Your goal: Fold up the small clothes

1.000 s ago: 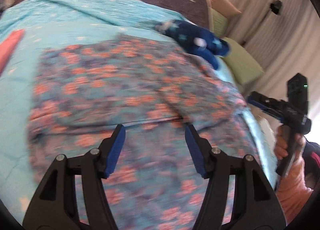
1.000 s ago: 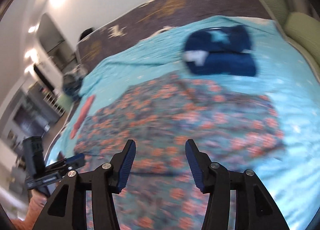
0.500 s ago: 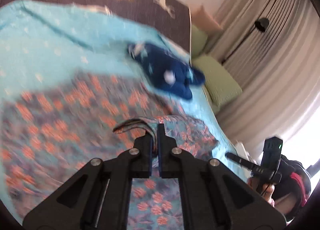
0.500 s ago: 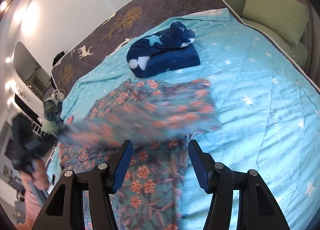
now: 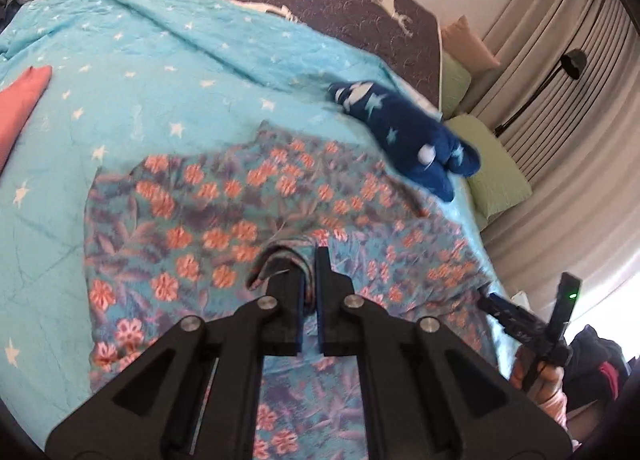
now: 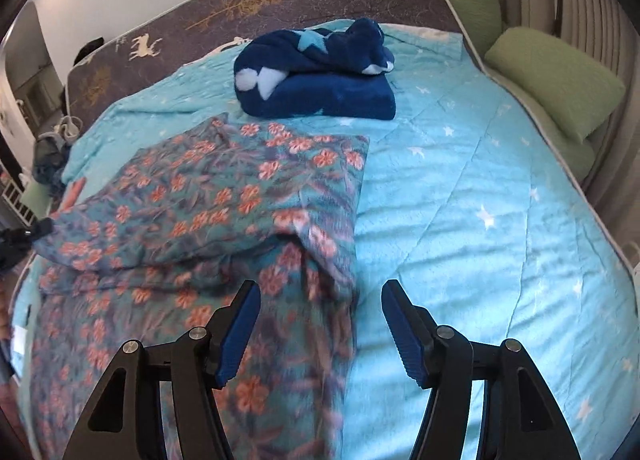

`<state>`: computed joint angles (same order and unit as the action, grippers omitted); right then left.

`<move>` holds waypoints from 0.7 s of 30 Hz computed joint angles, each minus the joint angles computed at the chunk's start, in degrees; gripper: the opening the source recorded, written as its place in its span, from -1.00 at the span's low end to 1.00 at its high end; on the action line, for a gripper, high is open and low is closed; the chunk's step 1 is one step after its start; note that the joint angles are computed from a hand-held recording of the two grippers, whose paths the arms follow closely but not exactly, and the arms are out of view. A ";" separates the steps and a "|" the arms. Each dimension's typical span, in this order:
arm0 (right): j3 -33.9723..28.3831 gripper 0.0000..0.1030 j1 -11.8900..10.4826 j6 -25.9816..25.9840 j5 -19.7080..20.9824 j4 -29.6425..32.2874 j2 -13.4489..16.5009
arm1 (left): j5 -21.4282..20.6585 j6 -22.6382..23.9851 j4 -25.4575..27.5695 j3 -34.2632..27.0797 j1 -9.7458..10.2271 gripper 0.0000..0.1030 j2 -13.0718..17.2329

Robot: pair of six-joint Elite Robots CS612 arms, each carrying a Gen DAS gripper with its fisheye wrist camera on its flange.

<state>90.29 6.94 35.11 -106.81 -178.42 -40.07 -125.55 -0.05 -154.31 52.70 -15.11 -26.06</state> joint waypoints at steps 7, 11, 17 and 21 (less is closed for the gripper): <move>3.48 -0.87 -1.23 4.18 1.28 -5.53 -1.65 | 0.90 -0.42 -5.96 0.64 0.94 -0.89 -0.53; 4.76 -0.35 -1.28 -0.20 4.67 -3.64 -2.58 | 4.18 1.73 -0.08 1.27 1.25 -0.88 0.26; 4.80 -0.29 -0.57 -1.36 2.91 -4.88 -3.03 | 3.14 -0.26 0.80 2.78 2.13 -0.04 0.46; 2.46 -0.28 0.16 -5.29 3.35 -5.78 -2.25 | 0.90 -2.08 2.61 -1.82 2.46 0.19 2.58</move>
<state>92.75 7.10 29.82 -103.46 -184.21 -42.32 -124.65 -2.13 -151.70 50.87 -12.65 -23.47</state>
